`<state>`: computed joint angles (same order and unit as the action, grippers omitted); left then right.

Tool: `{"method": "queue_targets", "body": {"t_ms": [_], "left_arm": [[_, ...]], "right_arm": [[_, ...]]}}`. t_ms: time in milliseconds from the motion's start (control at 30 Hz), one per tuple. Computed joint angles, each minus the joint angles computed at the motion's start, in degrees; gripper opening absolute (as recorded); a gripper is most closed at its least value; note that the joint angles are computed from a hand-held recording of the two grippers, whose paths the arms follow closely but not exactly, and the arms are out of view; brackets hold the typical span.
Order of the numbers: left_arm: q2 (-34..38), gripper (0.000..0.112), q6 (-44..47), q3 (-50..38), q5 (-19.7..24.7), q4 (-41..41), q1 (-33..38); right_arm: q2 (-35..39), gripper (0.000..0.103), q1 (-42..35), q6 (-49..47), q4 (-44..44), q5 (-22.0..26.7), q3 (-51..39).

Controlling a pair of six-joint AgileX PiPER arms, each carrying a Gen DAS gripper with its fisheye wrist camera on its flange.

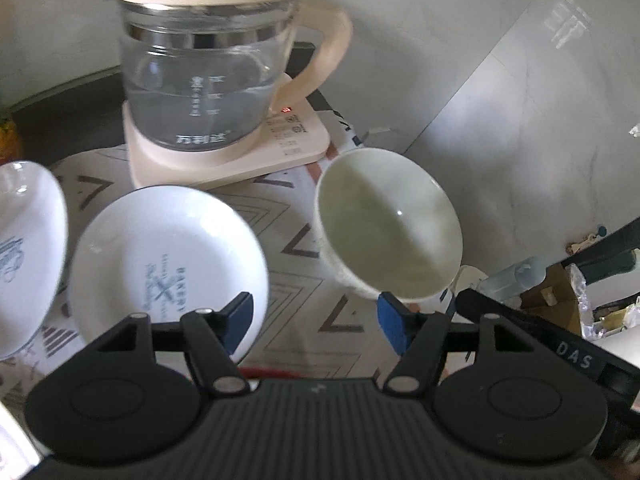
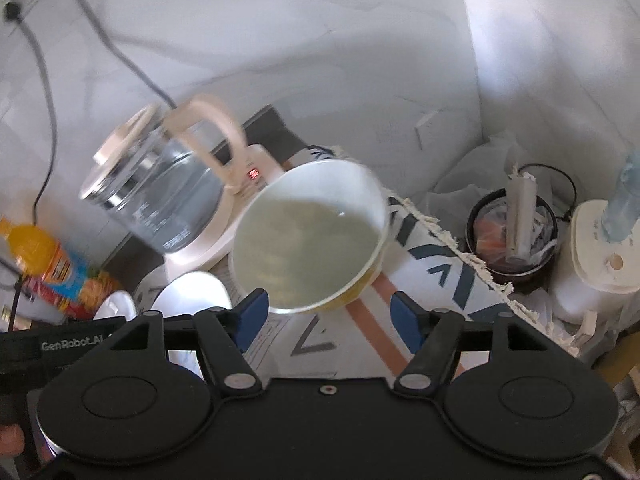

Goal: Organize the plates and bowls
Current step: 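Move both grippers to the yellow-rimmed white bowl and grasp its rim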

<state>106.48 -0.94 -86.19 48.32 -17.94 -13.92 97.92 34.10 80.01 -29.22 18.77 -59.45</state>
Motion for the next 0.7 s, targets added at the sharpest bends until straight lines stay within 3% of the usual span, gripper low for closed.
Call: {"method": "queue_targets", "body": {"t_ms": [233, 433, 567, 700], "left_arm": [[7.5, 0.067, -0.48, -8.78, 3.16, 2.77, -2.21], [12.22, 0.067, -2.41, -13.98, 2.67, 3.6, -2.82], [14.96, 0.065, -3.46, -16.25, 2.13, 3.99, -2.68], [17.65, 0.061, -4.41, -18.21, 2.55, 3.33, -2.41]], "right_arm": [[3.22, 0.067, -3.46, 5.7, -0.83, -4.88, 1.56], [6.14, 0.067, -4.65, 5.71, -0.56, -7.79, -0.26], [9.39, 0.063, -5.94, -1.65, 6.95, -8.32, -3.11], [11.91, 0.051, -6.68, -8.09, 12.76, -7.31, -5.71]]}}
